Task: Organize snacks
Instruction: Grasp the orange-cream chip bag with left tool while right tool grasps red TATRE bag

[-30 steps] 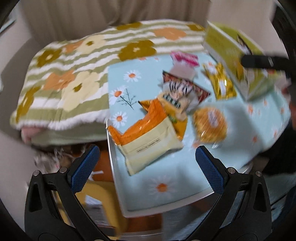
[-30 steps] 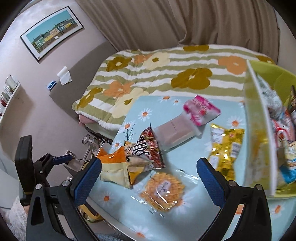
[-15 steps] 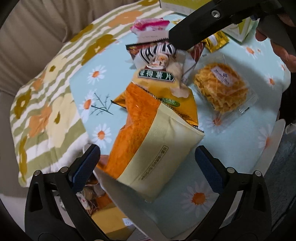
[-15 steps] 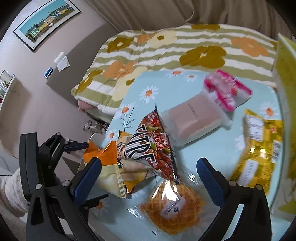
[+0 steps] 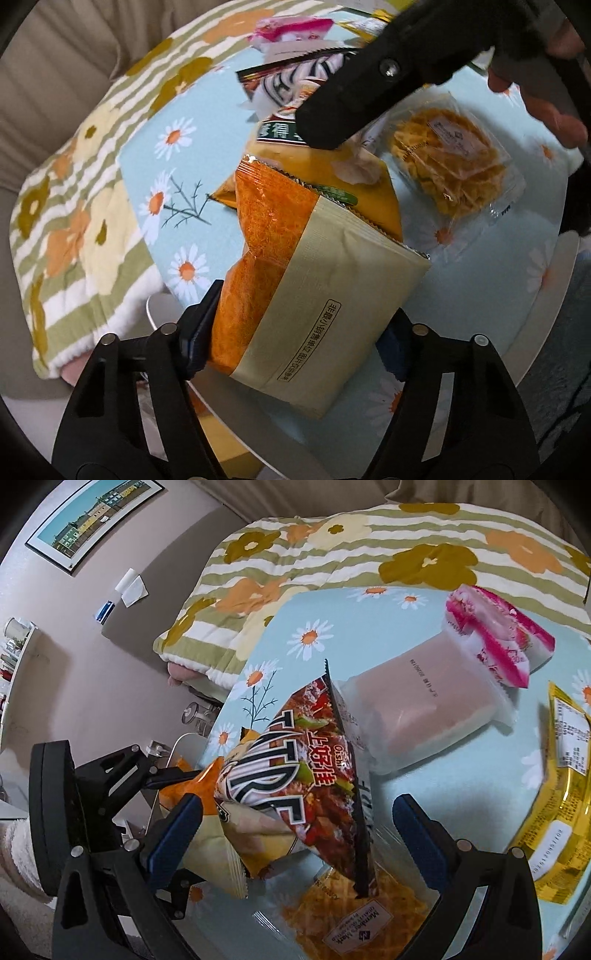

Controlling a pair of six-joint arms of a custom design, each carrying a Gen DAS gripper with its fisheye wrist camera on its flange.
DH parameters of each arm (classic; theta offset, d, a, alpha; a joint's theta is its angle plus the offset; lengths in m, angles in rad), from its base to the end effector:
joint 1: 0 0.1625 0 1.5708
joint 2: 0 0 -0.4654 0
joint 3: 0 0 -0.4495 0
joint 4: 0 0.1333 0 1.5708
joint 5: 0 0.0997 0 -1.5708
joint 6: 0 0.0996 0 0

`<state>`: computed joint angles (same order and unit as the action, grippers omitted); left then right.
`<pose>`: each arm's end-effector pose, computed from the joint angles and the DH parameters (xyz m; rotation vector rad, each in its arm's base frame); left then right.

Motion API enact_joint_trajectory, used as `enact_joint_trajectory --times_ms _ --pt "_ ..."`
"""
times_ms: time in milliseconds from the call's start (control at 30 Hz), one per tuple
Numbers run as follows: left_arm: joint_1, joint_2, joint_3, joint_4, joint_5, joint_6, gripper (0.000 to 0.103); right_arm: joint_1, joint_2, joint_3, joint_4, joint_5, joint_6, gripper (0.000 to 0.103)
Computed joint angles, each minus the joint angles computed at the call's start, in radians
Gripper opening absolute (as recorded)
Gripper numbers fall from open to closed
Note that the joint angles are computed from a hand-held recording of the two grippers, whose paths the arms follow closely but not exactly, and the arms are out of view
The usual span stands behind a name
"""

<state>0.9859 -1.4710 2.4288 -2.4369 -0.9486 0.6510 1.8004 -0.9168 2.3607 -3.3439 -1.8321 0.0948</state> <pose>-0.0596 -0.4365 0.1682 1.4898 2.0318 0.1423 0.2107 -0.4288 0.0272 0.1317 -2.8879 0.5351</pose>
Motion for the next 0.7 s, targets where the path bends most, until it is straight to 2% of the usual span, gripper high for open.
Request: enact_joint_trajectory --times_ms 200,467,600,700 --pt "0.016 -0.022 -0.031 0.087 -0.035 -0.116 0.067 -0.012 0.01 -0.022 0.033 0.017 0.015 0.103" --pt "-0.004 -0.071 -0.029 0.129 -0.054 -0.215 0.067 -0.016 0.017 -0.033 0.061 0.03 0.005 0.102" --pt "-0.01 -0.089 -0.032 0.142 -0.058 -0.243 0.067 -0.022 0.011 -0.031 0.07 0.049 0.002 0.08" --pt "-0.018 -0.101 -0.03 0.141 -0.05 -0.253 0.067 -0.003 0.011 -0.034 0.077 0.013 0.003 0.071"
